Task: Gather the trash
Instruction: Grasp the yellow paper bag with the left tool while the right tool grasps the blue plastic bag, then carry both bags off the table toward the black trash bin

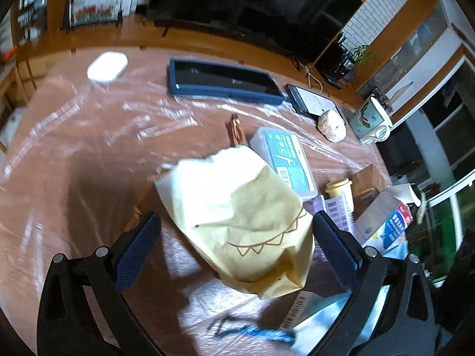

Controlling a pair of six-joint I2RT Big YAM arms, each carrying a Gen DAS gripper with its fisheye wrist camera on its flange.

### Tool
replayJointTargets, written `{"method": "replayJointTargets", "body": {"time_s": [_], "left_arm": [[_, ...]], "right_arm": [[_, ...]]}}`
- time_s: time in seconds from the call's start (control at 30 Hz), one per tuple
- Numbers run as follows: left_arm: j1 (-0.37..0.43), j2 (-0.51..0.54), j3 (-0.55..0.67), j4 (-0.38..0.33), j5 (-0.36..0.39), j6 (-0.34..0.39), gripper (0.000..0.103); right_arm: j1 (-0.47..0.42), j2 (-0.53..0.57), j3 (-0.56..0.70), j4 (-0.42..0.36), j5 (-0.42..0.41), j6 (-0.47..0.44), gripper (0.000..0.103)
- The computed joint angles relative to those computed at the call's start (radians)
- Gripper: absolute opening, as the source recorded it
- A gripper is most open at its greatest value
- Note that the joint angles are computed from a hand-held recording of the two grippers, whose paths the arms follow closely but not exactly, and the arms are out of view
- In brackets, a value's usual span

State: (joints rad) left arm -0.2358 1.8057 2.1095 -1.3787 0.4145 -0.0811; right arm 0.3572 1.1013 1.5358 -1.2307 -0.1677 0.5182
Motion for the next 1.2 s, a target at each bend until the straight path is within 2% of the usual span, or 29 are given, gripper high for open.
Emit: {"method": "replayJointTargets", "body": {"time_s": [0.1,0.23,0.5,0.67,0.83,0.9,0.93,1.03,1.07,1.1,1.2], "left_arm": [[-0.002,0.012,0.009,-0.014,0.027,-0.007,0.101],[-0.009,0.033,0.029,-0.026,0.054,-0.007,0.101],[-0.016,0.044,0.03,-0.018,0.06,0.002,0.1],[-0.016,0.04,0.025,-0.02,0.051,0.016,0.099],[-0.008,0.026,0.001,-0.004,0.07,0.019,0.099],[-0.009,0.017,-0.011,0.009,0.057,0.029,0.099],[-0.01,0.014,-0.016,0.016,0.052,0.032,0.099],[-0.009,0.012,-0.021,0.019,0.061,0.041,0.088],[-0.008,0.014,-0.021,0.02,0.067,0.042,0.085],[-0.009,0.013,-0.023,0.025,0.069,0.044,0.08],[-0.007,0.016,-0.02,0.021,0.088,0.045,0.074]], "right_arm": [[-0.02,0.003,-0.01,0.005,-0.043,0.001,0.099],[-0.019,0.011,-0.015,0.009,-0.056,0.002,0.099],[-0.024,0.019,-0.033,0.016,-0.114,0.027,0.098],[-0.009,0.011,-0.042,0.011,-0.108,0.035,0.098],[0.015,0.006,-0.043,0.003,-0.088,-0.001,0.098],[0.024,0.005,-0.042,-0.009,-0.075,-0.01,0.098],[0.027,0.001,-0.045,-0.009,-0.071,-0.011,0.096],[0.029,-0.007,-0.054,-0.004,-0.067,-0.018,0.072],[0.024,-0.012,-0.06,0.006,-0.08,-0.016,0.068],[0.019,-0.014,-0.064,0.013,-0.091,-0.016,0.066],[0.011,-0.021,-0.065,0.03,-0.111,-0.01,0.063]]}}
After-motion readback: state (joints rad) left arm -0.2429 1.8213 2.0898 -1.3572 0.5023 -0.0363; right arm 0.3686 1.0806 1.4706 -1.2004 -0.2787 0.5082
